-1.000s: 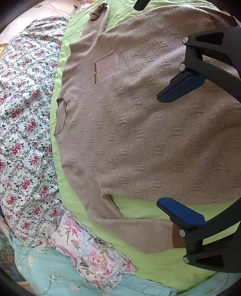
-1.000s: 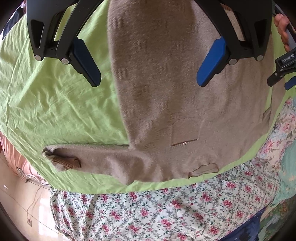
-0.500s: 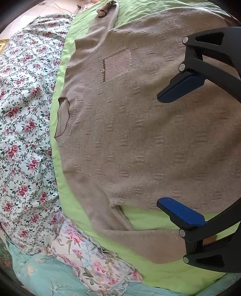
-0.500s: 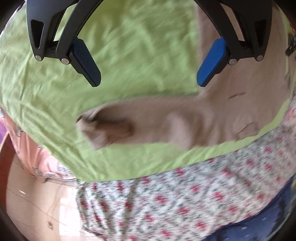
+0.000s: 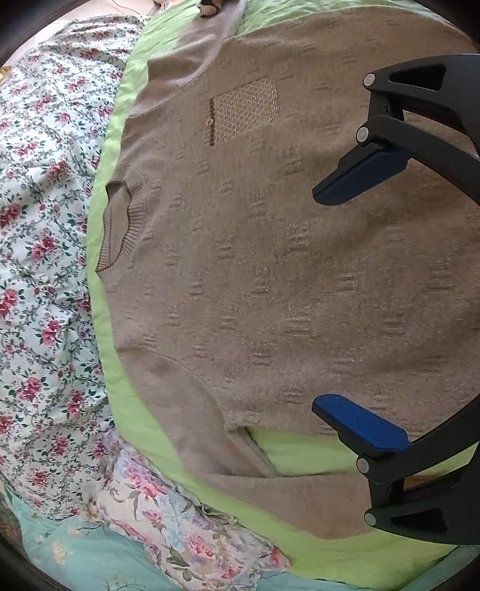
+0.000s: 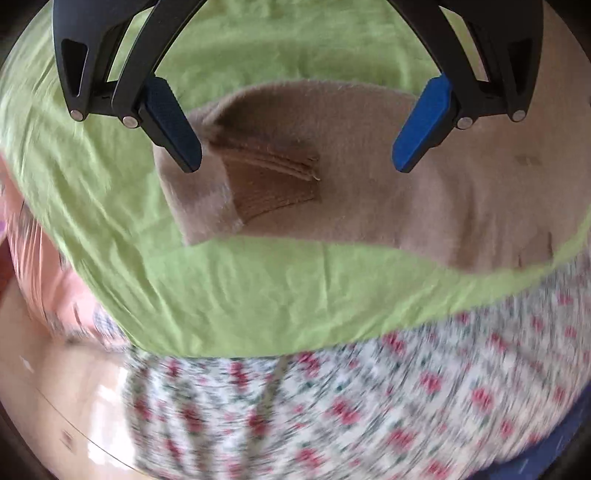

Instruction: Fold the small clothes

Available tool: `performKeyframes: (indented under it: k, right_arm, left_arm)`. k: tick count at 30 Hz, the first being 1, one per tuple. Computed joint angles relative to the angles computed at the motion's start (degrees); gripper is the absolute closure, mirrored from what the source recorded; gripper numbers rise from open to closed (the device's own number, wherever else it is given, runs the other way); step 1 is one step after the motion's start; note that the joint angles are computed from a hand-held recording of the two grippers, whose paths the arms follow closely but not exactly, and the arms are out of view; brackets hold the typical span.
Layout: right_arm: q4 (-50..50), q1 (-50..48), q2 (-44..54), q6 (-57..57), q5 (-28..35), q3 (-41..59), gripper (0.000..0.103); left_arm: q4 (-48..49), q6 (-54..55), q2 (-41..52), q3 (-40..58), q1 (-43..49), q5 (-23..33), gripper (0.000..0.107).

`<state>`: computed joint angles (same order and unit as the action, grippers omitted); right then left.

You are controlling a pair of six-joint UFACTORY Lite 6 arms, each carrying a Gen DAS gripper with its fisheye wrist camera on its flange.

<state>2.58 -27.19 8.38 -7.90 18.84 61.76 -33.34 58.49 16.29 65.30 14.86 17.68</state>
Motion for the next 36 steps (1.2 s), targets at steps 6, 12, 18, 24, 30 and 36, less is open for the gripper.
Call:
performKeyframes:
  k: [6, 12, 18, 24, 30, 36]
  right_arm:
    - [-8.5, -1.9, 7.3, 5.0, 2.9, 3.6, 0.043]
    - [16.0, -2.1, -6.9, -7.3, 4.4, -5.5, 0.087]
    - [43.7, 18.1, -12.7, -15.3, 4.8, -7.6, 0.087]
    - [60.0, 40.3, 8.4, -19.6, -0.5, 11.0, 0.087]
    - [57.6, 49.9, 32.7, -11.9, -0.3, 35.9, 0.083]
    - [67.8, 49.4, 30.4, -18.4, -1.9, 29.0, 0.078]
  left_arm:
    - [-0.3, -0.2, 2.1, 1.1, -0.5, -0.7, 0.005]
    - [-6.4, 5.7, 2.0, 1.4, 1.2, 1.6, 0.005]
    - [-13.1, 13.0, 0.7, 0.9, 4.7, 5.5, 0.005]
    - [-16.8, 16.9, 4.0, 6.2, 10.4, 12.5, 0.005]
    - [-16.3, 14.7, 12.2, 16.1, 13.5, 19.2, 0.005]
    - [-14.9, 8.4, 21.9, 26.6, 10.9, 25.2, 0.005]
